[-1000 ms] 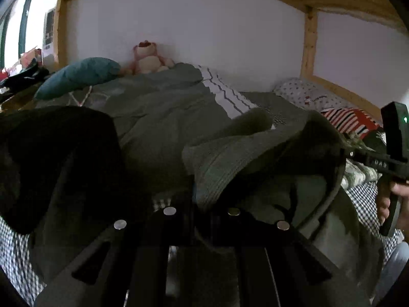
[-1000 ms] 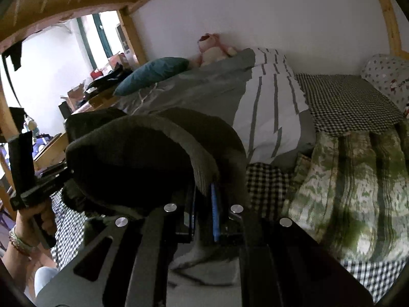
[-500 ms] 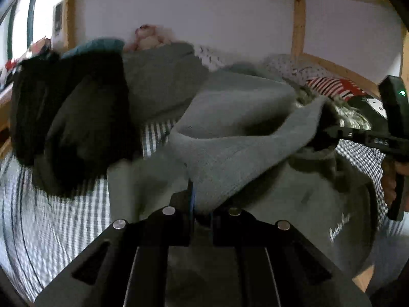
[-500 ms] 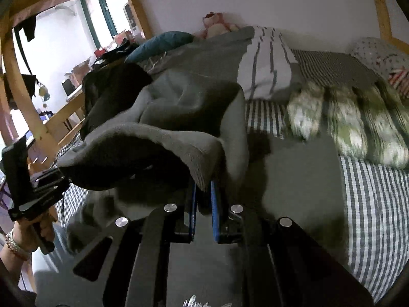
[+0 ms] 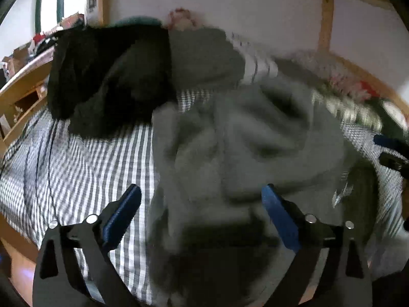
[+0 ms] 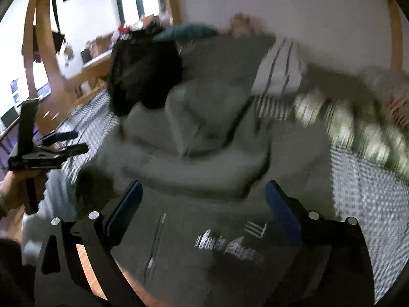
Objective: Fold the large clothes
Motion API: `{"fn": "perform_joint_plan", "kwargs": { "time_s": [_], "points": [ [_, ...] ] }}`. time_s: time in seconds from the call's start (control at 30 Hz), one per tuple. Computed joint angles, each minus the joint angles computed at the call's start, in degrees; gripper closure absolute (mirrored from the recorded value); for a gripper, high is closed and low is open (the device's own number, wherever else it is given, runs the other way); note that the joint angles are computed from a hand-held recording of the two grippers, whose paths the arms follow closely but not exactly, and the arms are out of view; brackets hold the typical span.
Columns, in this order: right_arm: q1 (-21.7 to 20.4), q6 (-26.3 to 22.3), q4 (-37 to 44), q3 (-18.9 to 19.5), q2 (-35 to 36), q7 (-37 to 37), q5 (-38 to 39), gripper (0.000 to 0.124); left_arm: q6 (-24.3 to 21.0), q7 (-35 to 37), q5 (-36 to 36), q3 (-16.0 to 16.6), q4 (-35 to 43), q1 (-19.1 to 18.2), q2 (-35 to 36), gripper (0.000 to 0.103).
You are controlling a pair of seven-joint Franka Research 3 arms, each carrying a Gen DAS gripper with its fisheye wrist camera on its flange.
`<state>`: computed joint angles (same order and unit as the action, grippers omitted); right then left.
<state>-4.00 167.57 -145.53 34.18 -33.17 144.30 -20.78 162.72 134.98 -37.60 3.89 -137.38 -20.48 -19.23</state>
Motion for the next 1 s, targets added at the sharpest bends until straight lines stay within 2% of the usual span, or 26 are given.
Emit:
{"fn": "perform_joint_plan", "kwargs": {
  "time_s": [0.1,0.13,0.17,0.2,0.23,0.27,0.3,0.37,0.4,0.43,0.5,0.53,0.57,0.6,0.63,0.67,0.7,0.73,0.77,0.8,0.83,0.87,0.93,0.97,1.0],
  "points": [
    [-5.4,-3.2,10.8,-0.2,9.9,9.9,-17.4,0.027,-3.7,4.0,-7.8,1.0,11.3,-3.7,8.0,0.007],
    [-6.1,-4.5,14.9,-0.3,14.6,10.8,-19.7,0.027,-5.3,2.7,-6.5,-0.1,14.8,-3.1,10.9,0.006],
    [-8.9,-5.0,18.9,1.0,19.6,7.7,-18.0,0.027,-5.9,-2.3,-1.2,-2.0,19.8,-2.2,15.9,0.006],
    [-9.6,-8.7,23.3,1.8,24.5,7.3,-15.6,0.027,-7.8,-9.4,6.8,-3.3,24.7,-1.3,20.8,0.007],
    [-12.3,-12.3,27.7,4.4,29.5,3.5,-11.6,0.027,-12.6,-15.4,13.5,-3.6,29.6,-0.8,24.7,0.007],
    [-13.0,-16.9,31.8,5.7,33.9,2.8,-10.8,0.028,-16.7,-21.8,20.1,-4.1,34.6,-0.5,29.6,0.007],
    [-11.7,-22.1,36.1,5.1,38.9,0.8,-8.9,0.028,-21.9,-25.9,24.3,-3.9,39.3,-0.5,33.7,0.007],
    [-12.0,-32.2,43.3,6.9,47.2,-0.7,-8.8,0.028,-26.8,-27.6,27.6,-4.4,43.5,0.4,37.9,0.006],
    [-12.1,-34.5,44.6,7.4,49.5,-1.3,-9.3,0.028,-26.0,-26.7,27.2,-5.3,43.0,1.4,38.3,0.005],
    [-10.9,-34.4,44.5,5.9,50.4,-1.8,-8.8,0.027,-24.7,-25.8,26.1,-6.3,42.3,2.6,38.1,0.005],
    [-11.4,-28.7,40.6,4.9,48.7,0.1,-8.2,0.025,-25.9,-27.0,26.7,-7.4,43.0,3.8,38.0,0.005],
    [-10.2,-27.2,38.5,3.3,46.0,1.0,-7.8,0.025,-25.1,-28.4,27.8,-7.9,41.8,4.1,36.9,0.005],
    [-7.1,-25.6,36.4,-0.4,43.1,1.5,-6.6,0.025,-23.0,-28.8,28.1,-8.6,38.6,4.5,34.0,0.005],
    [-5.7,-22.9,32.3,-2.0,38.2,3.3,-6.3,0.024,-19.0,-28.0,27.6,-9.6,33.5,5.2,29.8,0.005],
    [-5.9,-21.3,28.1,-1.6,33.2,5.8,-6.4,0.024,-15.2,-27.9,27.8,-10.5,28.6,5.7,25.7,0.005],
    [-7.7,-20.2,24.2,0.7,28.3,6.9,-4.6,0.024,-13.0,-27.6,28.0,-11.2,25.1,6.3,22.8,0.005],
    [-7.6,-19.5,21.6,1.2,25.4,6.9,-2.7,0.024,-11.0,-26.8,28.0,-12.0,22.1,6.9,20.5,0.005],
    [-5.5,-20.1,19.6,0.2,23.5,6.2,-0.8,0.024,-9.5,-26.5,28.8,-12.8,19.5,7.5,18.6,0.005],
    [-3.8,-21.6,18.6,-0.1,22.9,4.8,0.5,0.024,-8.0,-28.9,32.5,-13.5,16.9,8.1,17.3,0.005],
    [-2.9,-24.4,18.3,0.6,23.7,4.2,0.3,0.024,-6.9,-31.1,35.7,-12.9,14.6,7.8,16.4,0.005],
    [-1.8,-25.5,17.7,0.4,24.6,5.6,-1.5,0.024,-7.4,-32.1,36.9,-14.3,13.7,9.6,17.3,0.005],
    [-2.1,-23.5,15.9,1.2,25.1,10.1,-7.4,0.023,-8.8,-30.8,34.2,-13.9,14.0,9.3,18.4,0.005],
    [-1.4,-24.3,16.1,1.1,25.3,13.9,-12.6,0.023,-6.7,-25.2,22.9,-13.8,12.7,9.8,18.6,0.005],
    [-0.7,-25.1,16.0,0.6,24.1,13.2,-10.7,0.024,-7.1,-24.3,22.4,-14.0,12.5,10.3,18.1,0.005],
    [0.4,-25.4,15.3,-0.3,22.4,13.5,-9.7,0.024,-7.8,-26.4,24.1,-14.2,12.3,10.5,17.1,0.005]
  ]
}}
